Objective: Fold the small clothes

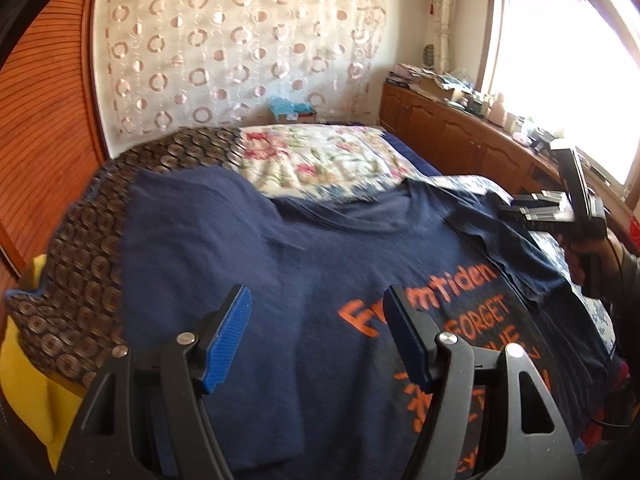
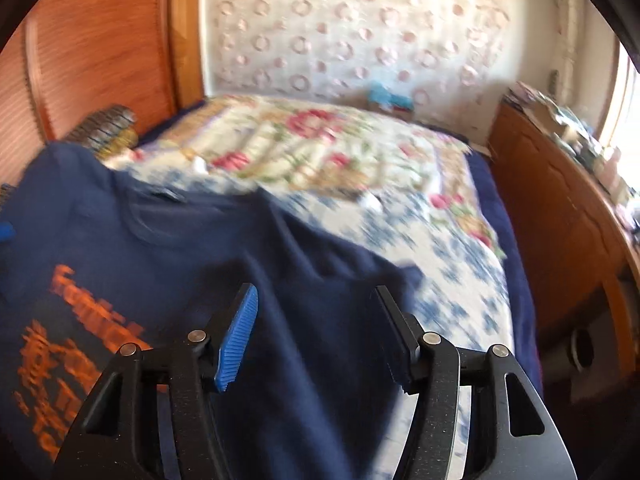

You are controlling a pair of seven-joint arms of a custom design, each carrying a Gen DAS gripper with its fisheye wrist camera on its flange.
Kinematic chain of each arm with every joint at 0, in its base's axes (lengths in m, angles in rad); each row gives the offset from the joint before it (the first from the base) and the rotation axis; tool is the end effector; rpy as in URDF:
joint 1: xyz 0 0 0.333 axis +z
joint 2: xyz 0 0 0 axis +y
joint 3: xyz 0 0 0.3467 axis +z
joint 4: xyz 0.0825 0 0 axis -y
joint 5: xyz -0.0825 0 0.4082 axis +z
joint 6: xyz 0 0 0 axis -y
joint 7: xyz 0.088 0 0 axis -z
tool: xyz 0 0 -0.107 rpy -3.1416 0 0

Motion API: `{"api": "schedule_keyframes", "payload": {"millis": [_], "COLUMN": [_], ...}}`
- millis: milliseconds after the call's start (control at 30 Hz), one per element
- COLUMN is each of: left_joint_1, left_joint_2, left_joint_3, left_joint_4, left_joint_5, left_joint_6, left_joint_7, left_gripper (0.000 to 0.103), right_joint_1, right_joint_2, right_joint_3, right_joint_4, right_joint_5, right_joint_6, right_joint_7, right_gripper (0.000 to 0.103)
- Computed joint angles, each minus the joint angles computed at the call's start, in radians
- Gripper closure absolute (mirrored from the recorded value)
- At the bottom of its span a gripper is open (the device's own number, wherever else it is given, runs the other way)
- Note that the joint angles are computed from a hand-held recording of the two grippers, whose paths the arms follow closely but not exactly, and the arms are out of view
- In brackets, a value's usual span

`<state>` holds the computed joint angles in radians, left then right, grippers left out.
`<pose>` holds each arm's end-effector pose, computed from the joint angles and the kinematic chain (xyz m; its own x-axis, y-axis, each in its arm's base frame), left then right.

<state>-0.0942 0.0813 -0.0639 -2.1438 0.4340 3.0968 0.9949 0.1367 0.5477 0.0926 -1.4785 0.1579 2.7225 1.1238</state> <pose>0.6052 -0.1310 0.4815 -0.0517 -0.9934 0.1021 -0.6468 -0.0446 -0.7614 0.7738 0.1576 0.4556 0.4659 -0.8792 0.1000 -0.6423 -0.4138 -0.6452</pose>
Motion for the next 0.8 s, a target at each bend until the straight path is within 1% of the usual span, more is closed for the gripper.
{"api": "schedule_keyframes", "payload": {"millis": [33, 67, 133, 200, 267, 300, 333, 367, 400, 433, 467, 567, 667, 733, 767, 800], "left_joint_1": [0.0, -0.003, 0.002, 0.012, 0.025, 0.037, 0.045, 0.051, 0.056, 0.063, 0.069, 0.094, 0.118, 0.138, 0.135, 0.142], "left_joint_2": [-0.003, -0.004, -0.008, -0.008, -0.009, -0.009, -0.009, -0.01, -0.01, -0.01, -0.009, -0.001, 0.02, 0.042, 0.044, 0.051], "left_joint_3": [0.01, 0.022, 0.037, 0.045, 0.051, 0.051, 0.05, 0.054, 0.06, 0.064, 0.064, 0.059, 0.041, 0.018, 0.02, 0.012], "left_joint_4": [0.003, 0.01, 0.015, 0.022, 0.031, 0.035, 0.037, 0.039, 0.044, 0.049, 0.053, 0.065, 0.081, 0.098, 0.099, 0.108], "left_joint_5": [0.015, 0.043, 0.087, 0.128, 0.169, 0.173, 0.179, 0.201, 0.231, 0.26, 0.281, 0.287, 0.197, 0.09, 0.068, 0.024], "left_joint_6": [-0.002, -0.007, -0.015, -0.027, -0.045, -0.052, -0.058, -0.063, -0.073, -0.083, -0.089, -0.101, -0.099, -0.088, -0.087, -0.086], "left_joint_7": [-0.013, -0.038, -0.079, -0.115, -0.153, -0.159, -0.166, -0.187, -0.215, -0.24, -0.26, -0.26, -0.164, -0.053, -0.031, 0.016], "left_gripper": [0.035, 0.035, 0.035, 0.035, 0.035, 0.035, 0.035, 0.035, 0.035, 0.035, 0.035, 0.035, 0.035, 0.035, 0.036, 0.043], "right_joint_1": [0.012, 0.014, -0.016, -0.015, -0.022, -0.026, -0.044, -0.056, -0.052, -0.045, -0.044, -0.054, -0.049, -0.056, -0.058, -0.057], "right_joint_2": [0.01, 0.022, 0.041, 0.063, 0.094, 0.102, 0.109, 0.11, 0.109, 0.102, 0.101, 0.128, 0.131, 0.129, 0.131, 0.132], "right_joint_3": [-0.026, -0.038, -0.022, -0.035, -0.032, -0.027, -0.005, 0.012, 0.005, -0.008, -0.014, -0.011, -0.017, -0.007, -0.005, -0.006], "right_joint_4": [0.009, 0.022, 0.051, 0.085, 0.136, 0.148, 0.158, 0.163, 0.165, 0.152, 0.152, 0.199, 0.199, 0.196, 0.199, 0.201], "right_joint_5": [-0.018, -0.021, 0.004, -0.001, 0.0, 0.002, 0.02, 0.036, 0.033, 0.028, 0.03, 0.037, 0.023, 0.031, 0.033, 0.034], "right_joint_6": [-0.011, -0.021, -0.048, -0.07, -0.109, -0.119, -0.124, -0.13, -0.121, -0.08, -0.06, -0.09, -0.094, -0.092, -0.092, -0.09], "right_joint_7": [0.029, 0.054, 0.058, 0.087, 0.095, 0.092, 0.064, 0.038, 0.034, 0.04, 0.05, 0.056, 0.049, 0.038, 0.032, 0.033], "right_gripper": [0.043, 0.043, 0.043, 0.043, 0.048, 0.057, 0.077, 0.091, 0.101, 0.101, 0.101, 0.101, 0.101, 0.101, 0.101, 0.101]}}
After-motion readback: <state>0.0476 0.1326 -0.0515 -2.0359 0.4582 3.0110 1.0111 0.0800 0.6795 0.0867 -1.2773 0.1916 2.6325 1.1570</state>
